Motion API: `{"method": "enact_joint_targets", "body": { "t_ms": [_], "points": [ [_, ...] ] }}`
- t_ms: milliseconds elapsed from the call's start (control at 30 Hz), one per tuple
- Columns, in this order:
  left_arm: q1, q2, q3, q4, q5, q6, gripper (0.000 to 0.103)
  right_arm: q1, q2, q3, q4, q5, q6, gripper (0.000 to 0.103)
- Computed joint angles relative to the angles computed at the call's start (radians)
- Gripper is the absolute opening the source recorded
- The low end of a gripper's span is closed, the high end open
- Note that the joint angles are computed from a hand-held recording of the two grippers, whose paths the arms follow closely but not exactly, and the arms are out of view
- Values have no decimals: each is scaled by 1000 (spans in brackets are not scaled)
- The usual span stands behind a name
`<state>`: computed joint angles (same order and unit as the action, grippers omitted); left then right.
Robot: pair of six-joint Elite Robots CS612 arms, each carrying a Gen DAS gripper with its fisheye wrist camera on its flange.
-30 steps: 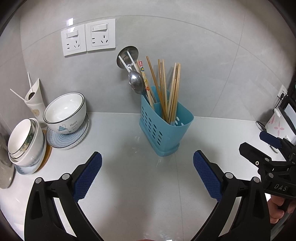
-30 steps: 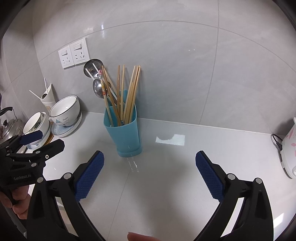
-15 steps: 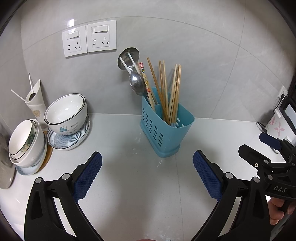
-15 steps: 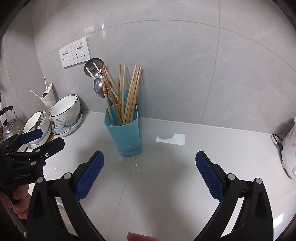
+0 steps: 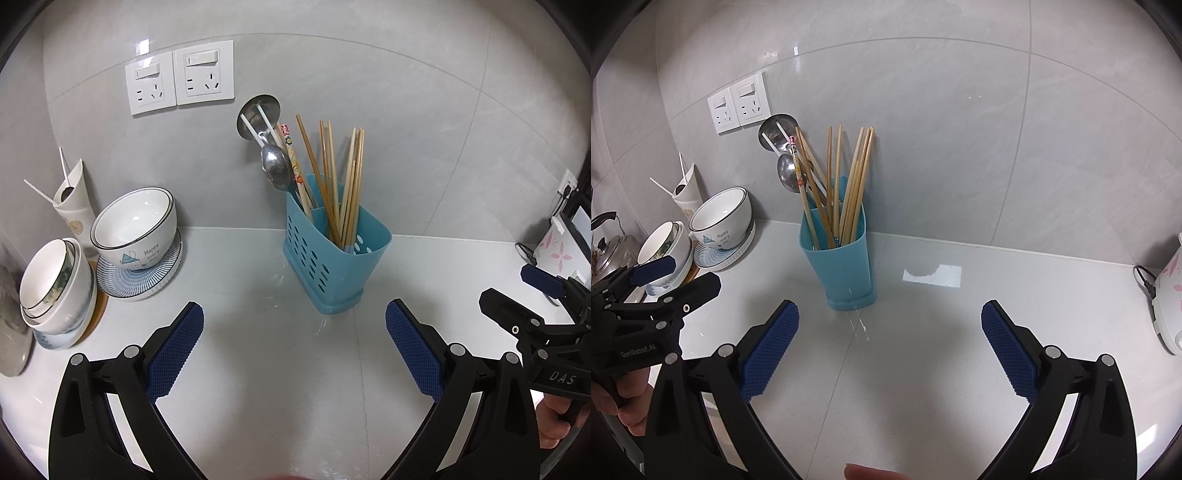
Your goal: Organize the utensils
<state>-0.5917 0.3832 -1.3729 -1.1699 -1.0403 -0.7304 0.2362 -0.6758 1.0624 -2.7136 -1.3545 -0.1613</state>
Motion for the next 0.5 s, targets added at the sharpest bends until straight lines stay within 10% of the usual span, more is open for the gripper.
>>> {"method": "enact_joint_targets", "body": {
  "t_ms": [500],
  "points": [
    [-2,-2,3,10,18,3,97,1,-1,2,0,-2,2,95]
  ]
}}
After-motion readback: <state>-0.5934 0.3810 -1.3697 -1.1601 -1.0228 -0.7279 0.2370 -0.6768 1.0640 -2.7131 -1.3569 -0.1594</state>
